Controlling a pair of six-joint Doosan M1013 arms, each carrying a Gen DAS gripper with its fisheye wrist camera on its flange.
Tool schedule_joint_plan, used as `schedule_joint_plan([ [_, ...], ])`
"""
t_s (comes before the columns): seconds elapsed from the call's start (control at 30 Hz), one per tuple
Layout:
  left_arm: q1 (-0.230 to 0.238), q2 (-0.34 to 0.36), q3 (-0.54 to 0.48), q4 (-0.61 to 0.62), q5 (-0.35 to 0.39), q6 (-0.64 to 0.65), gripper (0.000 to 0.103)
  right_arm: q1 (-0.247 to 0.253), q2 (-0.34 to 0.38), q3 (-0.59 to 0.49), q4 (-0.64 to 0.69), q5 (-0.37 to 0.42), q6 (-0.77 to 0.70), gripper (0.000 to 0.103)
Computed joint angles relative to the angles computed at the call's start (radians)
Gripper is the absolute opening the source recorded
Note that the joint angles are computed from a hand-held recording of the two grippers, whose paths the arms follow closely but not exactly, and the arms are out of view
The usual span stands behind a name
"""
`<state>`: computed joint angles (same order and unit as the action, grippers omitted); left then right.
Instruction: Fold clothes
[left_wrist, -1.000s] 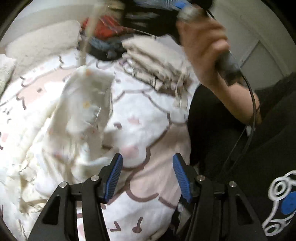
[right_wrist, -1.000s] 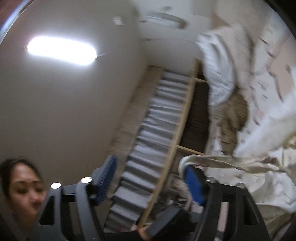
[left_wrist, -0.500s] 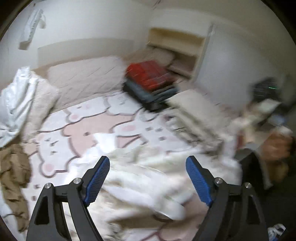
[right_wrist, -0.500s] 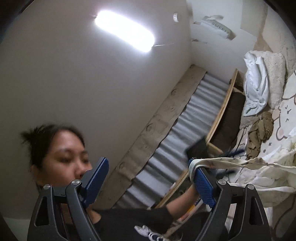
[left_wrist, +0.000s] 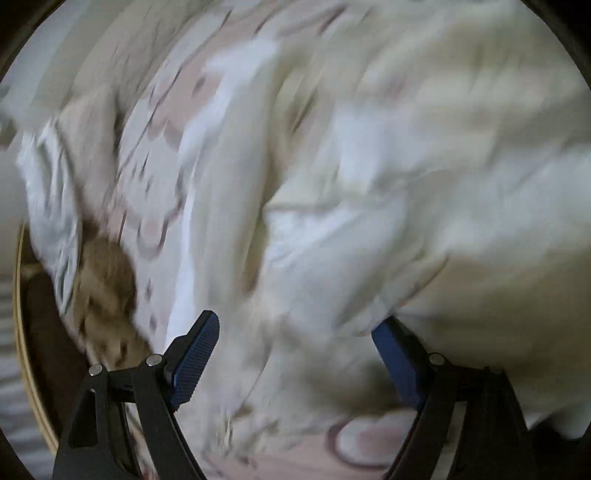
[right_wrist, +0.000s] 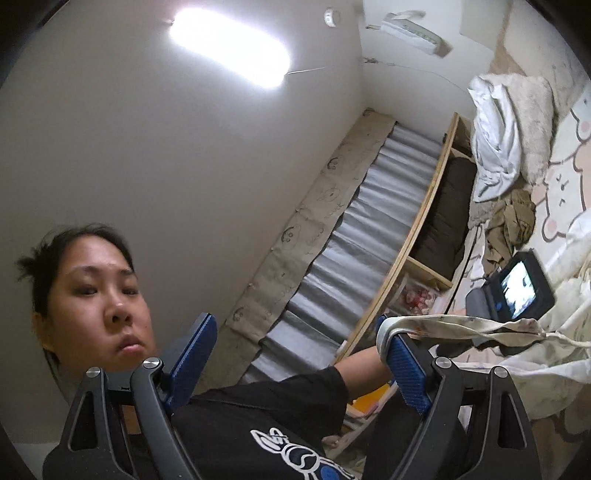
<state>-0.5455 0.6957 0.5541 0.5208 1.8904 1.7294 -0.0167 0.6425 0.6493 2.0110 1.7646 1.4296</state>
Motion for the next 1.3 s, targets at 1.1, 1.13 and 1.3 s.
schedule_joint_plan([
  [1.1,0.038,0.083,-0.318,-0.167,-0.026,-0.319,0.084,0.092,-0.129,-0.009,-1.149,-0.402,-0.152,0.088],
  [1.13,0.037,0.114,-0.37,-0.174,0.009,-0.308,0.084,0.092,-0.125,-0.013,-1.154,-0.4,-0.147,0.088],
  [1.3,0.02,0.107,-0.264,-0.145,0.054,-0.209,0.084,0.077,-0.122,-0.015,-1.144,-0.39,-0.135,0.088],
])
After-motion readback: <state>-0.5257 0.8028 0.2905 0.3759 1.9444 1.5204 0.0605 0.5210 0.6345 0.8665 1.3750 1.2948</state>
